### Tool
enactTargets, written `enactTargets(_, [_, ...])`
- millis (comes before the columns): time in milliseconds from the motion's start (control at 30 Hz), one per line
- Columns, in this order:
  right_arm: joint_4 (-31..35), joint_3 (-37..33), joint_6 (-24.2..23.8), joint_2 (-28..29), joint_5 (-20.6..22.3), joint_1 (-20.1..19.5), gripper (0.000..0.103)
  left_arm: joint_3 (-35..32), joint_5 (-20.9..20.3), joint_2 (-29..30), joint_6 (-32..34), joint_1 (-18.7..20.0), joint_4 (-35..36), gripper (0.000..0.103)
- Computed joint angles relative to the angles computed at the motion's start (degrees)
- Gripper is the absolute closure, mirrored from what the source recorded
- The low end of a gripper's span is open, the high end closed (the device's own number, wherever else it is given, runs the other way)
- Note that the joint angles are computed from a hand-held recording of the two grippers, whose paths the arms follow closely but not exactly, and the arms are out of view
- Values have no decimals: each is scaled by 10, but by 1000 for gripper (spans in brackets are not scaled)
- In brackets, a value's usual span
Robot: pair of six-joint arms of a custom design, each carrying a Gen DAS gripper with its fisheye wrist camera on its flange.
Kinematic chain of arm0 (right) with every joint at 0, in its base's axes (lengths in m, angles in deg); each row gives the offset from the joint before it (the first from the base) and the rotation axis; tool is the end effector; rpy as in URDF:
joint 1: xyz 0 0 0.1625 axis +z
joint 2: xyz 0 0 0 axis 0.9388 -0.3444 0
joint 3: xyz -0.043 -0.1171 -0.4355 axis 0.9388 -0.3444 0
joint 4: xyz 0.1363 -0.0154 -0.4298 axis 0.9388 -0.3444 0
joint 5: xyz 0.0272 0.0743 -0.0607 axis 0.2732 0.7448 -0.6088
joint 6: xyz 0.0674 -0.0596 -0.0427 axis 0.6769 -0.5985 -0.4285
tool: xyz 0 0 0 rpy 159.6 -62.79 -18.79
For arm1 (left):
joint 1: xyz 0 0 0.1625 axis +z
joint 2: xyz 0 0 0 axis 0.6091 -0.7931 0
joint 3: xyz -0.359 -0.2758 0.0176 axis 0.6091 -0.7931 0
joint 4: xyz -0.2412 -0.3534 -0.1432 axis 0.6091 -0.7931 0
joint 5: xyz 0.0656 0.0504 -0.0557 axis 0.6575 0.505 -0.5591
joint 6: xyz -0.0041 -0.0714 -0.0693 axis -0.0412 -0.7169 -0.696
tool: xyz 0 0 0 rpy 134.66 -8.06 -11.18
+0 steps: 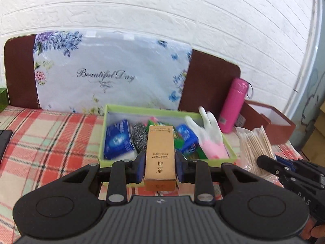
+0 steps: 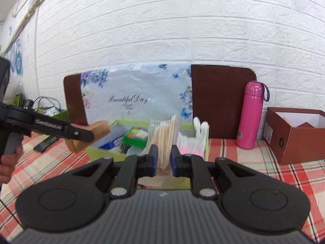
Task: Organize objects
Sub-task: 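Carry the gold box and toothpick bag over the lime-green box and lower them in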
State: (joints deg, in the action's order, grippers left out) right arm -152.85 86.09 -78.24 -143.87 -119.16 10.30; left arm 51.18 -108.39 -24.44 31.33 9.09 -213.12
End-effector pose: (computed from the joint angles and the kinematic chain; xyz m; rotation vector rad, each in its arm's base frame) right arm 0.0293 -0.6463 0.3867 0.7489 -2.1396 1.3866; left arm -0.4279 -0.7375 0.0603 0.7032 2.4203 -1.1623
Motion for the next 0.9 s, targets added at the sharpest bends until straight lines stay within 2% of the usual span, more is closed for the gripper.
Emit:
enactTargets(267, [24, -130, -15, 90, -53, 11, 89, -123, -6, 50, -10, 29, 50, 72])
enactTargets(367, [47, -162, -7, 110, -50, 8, 89, -156, -11, 68, -7, 37, 67, 72])
enactTargets(467, [49, -190, -22, 136, -45, 4, 88, -184, -20, 85, -10, 46, 85, 72])
enactTargets(500, [44, -200, -32, 147, -53, 4, 86, -192, -18, 92, -7, 49, 87, 67])
enactTargets(533, [45, -211, -42, 157, -72, 5, 70, -197, -14, 96, -3, 50, 92, 59])
enactTargets(567, [41, -222, -53, 169, -101, 8, 53, -200, -5, 100, -1, 51, 98, 37])
enactTargets(600, [25, -225, -65, 179, -117, 9, 51, -197, 5, 102, 6, 50, 89, 31])
enactTargets(667, [0, -217, -84, 182, -111, 4, 51, -183, 10, 103, 30, 51, 50, 31])
enactTargets(767, [-7, -203, -78, 176, -96, -3, 46, -178, 4, 99, 7, 55, 56, 30])
enactTargets(900, [-9, -192, -64, 165, -96, -1, 36, -168, 14, 90, -9, 49, 72, 30])
